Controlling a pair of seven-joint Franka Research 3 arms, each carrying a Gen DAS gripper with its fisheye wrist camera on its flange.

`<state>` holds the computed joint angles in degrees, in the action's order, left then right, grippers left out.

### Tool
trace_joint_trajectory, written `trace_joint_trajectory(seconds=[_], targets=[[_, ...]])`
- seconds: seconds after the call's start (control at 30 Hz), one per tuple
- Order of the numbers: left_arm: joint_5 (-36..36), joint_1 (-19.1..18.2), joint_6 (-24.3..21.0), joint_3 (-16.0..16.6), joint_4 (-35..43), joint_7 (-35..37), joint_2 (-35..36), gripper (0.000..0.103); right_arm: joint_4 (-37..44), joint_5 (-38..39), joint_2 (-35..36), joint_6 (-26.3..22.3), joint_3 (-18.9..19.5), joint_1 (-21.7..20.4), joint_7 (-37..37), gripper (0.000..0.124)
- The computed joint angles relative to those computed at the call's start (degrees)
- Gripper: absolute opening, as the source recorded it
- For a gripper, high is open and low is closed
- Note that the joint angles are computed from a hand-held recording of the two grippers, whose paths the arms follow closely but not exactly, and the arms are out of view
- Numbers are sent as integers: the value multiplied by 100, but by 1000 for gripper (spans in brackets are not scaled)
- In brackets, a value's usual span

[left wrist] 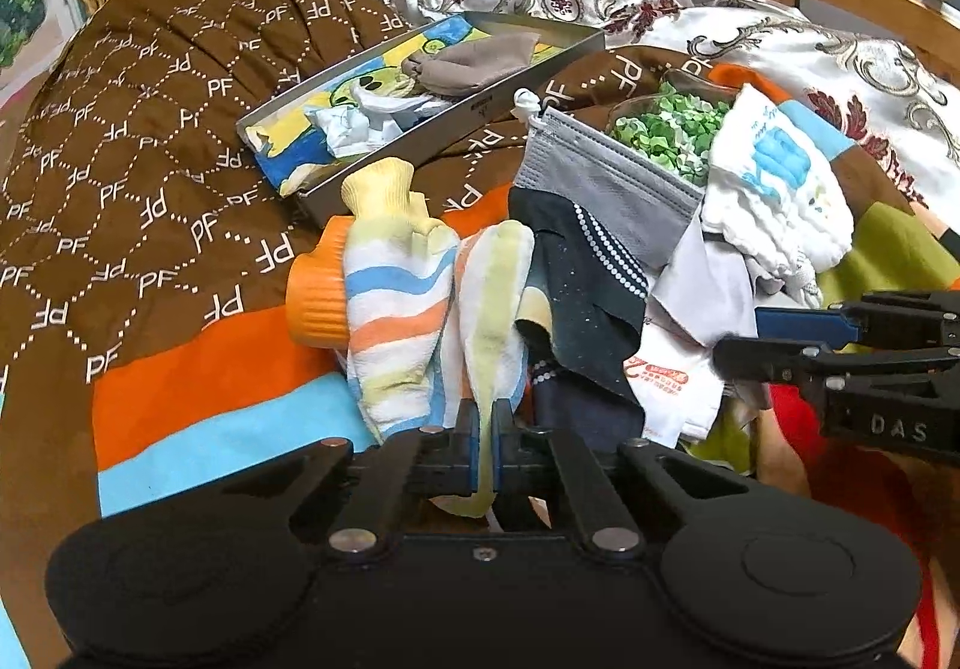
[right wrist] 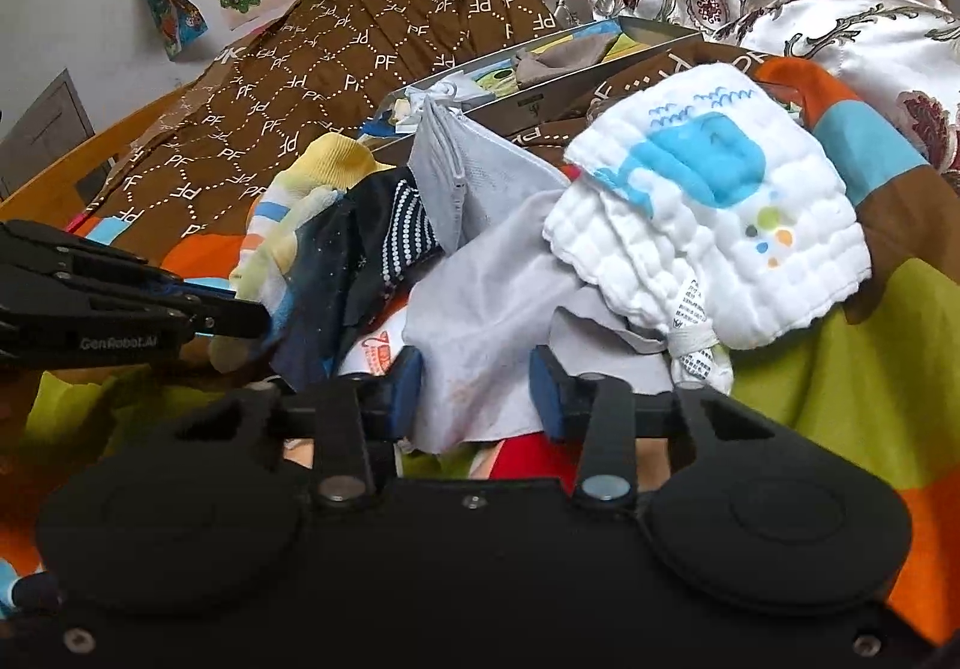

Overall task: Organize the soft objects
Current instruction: 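Grasp the yellow-white striped sock with the left tool while the right tool grasps a grey cloth, then lift and carry the striped sock and grey cloth over the painted tray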

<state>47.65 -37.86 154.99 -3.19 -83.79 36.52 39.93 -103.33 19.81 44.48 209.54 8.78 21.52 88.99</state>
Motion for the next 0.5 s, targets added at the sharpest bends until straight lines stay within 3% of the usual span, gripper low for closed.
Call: trace_joint_trajectory(seconds=[0.13, 0.33, 0.5], targets=[[31, -46, 16, 13, -73, -131, -72, 2, -76, -42, -31, 97, 72, -105, 134, 7], [218, -127, 211, 71, -378, -540, -293, 2, -125, 315, -112, 167, -189, 217, -111, 0], [666, -234, 366, 134, -803, -1078, -642, 2, -431, -5, -300, 423, 41, -46, 15, 0]])
